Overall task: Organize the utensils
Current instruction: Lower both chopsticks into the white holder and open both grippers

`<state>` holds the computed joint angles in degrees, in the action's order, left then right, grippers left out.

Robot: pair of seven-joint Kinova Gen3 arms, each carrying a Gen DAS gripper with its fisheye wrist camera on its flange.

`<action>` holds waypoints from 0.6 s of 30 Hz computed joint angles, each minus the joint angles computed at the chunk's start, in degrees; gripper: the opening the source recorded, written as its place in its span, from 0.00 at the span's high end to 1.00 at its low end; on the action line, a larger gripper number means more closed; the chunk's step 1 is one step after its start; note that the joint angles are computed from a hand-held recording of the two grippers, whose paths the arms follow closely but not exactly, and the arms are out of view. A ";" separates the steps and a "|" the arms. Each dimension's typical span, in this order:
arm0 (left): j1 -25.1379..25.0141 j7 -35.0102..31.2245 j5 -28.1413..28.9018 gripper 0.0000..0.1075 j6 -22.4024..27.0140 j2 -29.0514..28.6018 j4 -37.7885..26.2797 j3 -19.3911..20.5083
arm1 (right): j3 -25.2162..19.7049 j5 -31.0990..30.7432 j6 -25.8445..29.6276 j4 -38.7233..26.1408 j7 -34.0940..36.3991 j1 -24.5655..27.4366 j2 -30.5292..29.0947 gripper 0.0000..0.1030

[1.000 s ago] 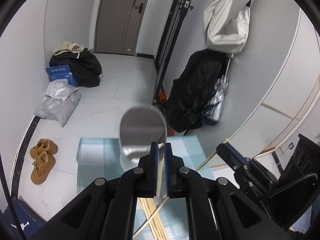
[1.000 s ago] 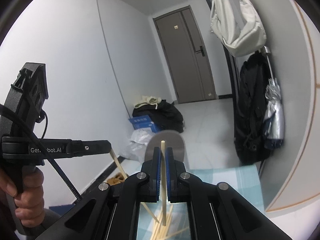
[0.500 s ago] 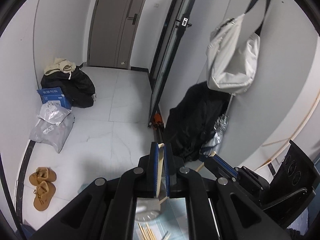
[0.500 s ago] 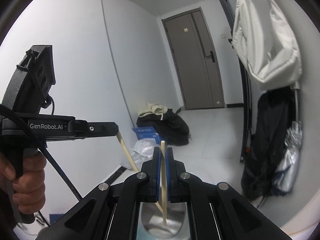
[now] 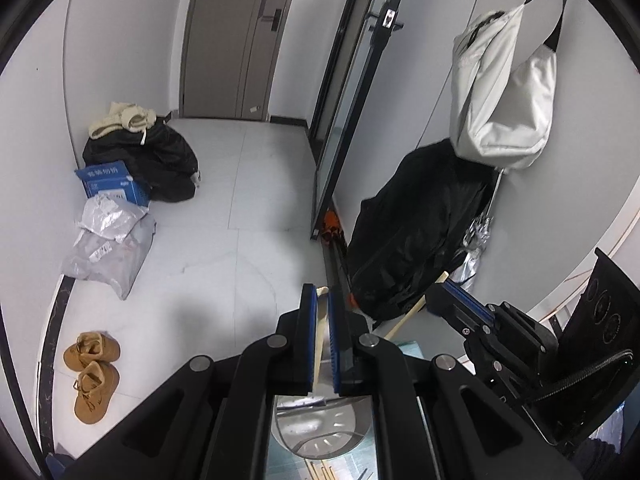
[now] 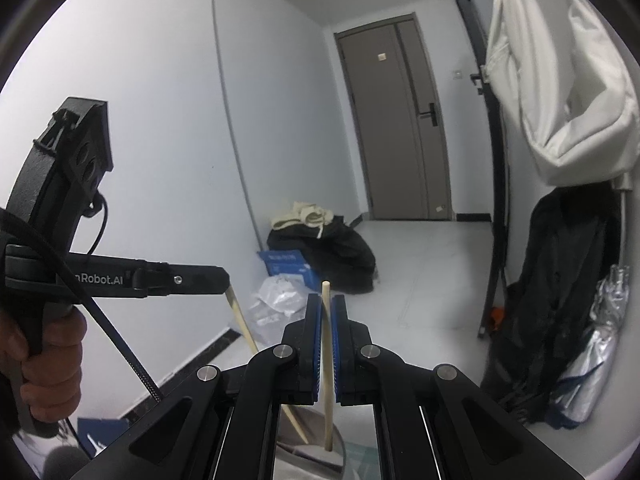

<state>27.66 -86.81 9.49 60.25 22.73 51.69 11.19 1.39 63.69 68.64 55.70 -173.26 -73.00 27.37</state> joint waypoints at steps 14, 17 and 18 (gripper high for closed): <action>-1.00 -0.74 2.94 0.97 2.20 2.08 0.20 0.70 | -2.28 -6.12 -6.20 5.13 3.24 3.31 -0.95 0.93; -0.96 -0.16 2.59 0.96 1.87 1.31 1.67 0.20 | -3.13 -7.45 -10.31 8.69 0.05 4.54 -2.99 0.87; -0.83 0.24 2.25 0.90 1.86 1.01 2.05 0.01 | -3.16 -7.37 -10.55 9.74 -1.81 4.29 -3.58 0.80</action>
<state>26.83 -86.57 11.74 62.11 23.74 53.74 11.20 -1.77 56.32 58.09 65.44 -175.07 -68.70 23.78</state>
